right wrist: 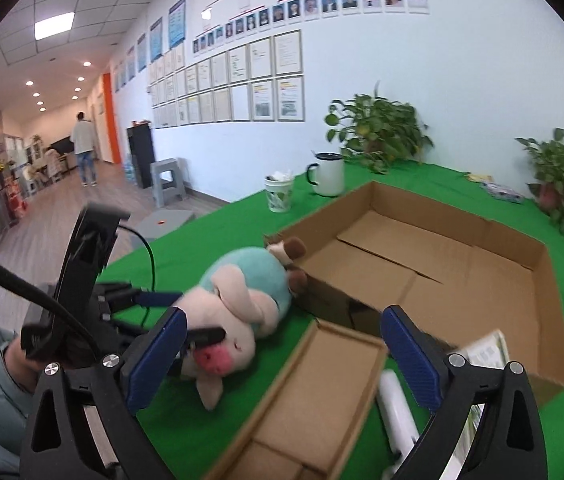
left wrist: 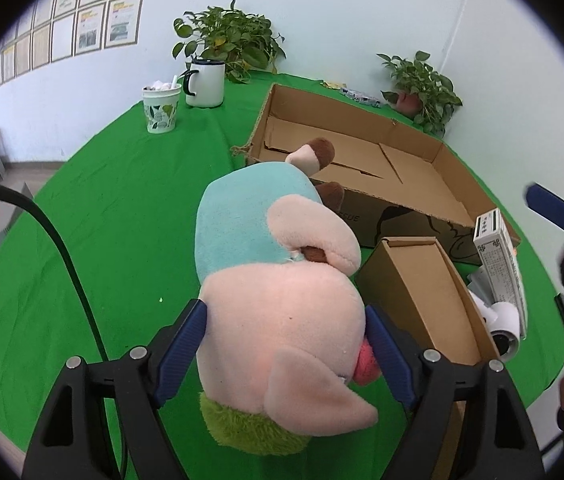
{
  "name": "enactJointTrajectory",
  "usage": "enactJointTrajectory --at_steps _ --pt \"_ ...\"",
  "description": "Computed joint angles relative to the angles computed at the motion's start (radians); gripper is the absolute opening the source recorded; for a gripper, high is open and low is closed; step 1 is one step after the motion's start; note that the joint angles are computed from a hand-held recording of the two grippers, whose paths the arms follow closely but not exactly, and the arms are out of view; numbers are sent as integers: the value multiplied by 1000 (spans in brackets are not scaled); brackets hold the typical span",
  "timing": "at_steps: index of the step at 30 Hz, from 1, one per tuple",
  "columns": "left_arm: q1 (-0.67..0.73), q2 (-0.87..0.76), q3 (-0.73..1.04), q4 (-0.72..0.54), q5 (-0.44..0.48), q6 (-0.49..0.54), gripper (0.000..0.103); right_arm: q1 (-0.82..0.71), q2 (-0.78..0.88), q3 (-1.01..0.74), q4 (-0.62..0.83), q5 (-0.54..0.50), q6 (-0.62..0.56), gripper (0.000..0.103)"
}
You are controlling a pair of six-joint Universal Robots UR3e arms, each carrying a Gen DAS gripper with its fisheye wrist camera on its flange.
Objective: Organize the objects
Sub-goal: 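Move both tools toward the teal-and-pink pig plush, then close the right gripper on the pig plush and lift it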
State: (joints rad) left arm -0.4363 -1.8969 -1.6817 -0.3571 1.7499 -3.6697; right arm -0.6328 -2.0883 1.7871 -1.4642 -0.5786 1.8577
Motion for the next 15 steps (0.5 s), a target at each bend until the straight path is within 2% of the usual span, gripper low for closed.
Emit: enactJointTrajectory --at_steps 3,6,9,11,15 --pt "22 19 -39 33 -38 2 80 180 155 -22 -302 -49 230 98" --pt "51 44 -96 82 -85 -8 81 305 308 -105 -408 -100 353 98" --pt "91 70 -162 137 -146 -32 82 402 442 -213 -418 -161 445 98" --pt "116 82 -204 176 -191 -43 82 436 513 -283 -350 -180 463 98" --pt "113 72 -213 198 -207 -37 82 493 615 -385 -257 -221 506 100"
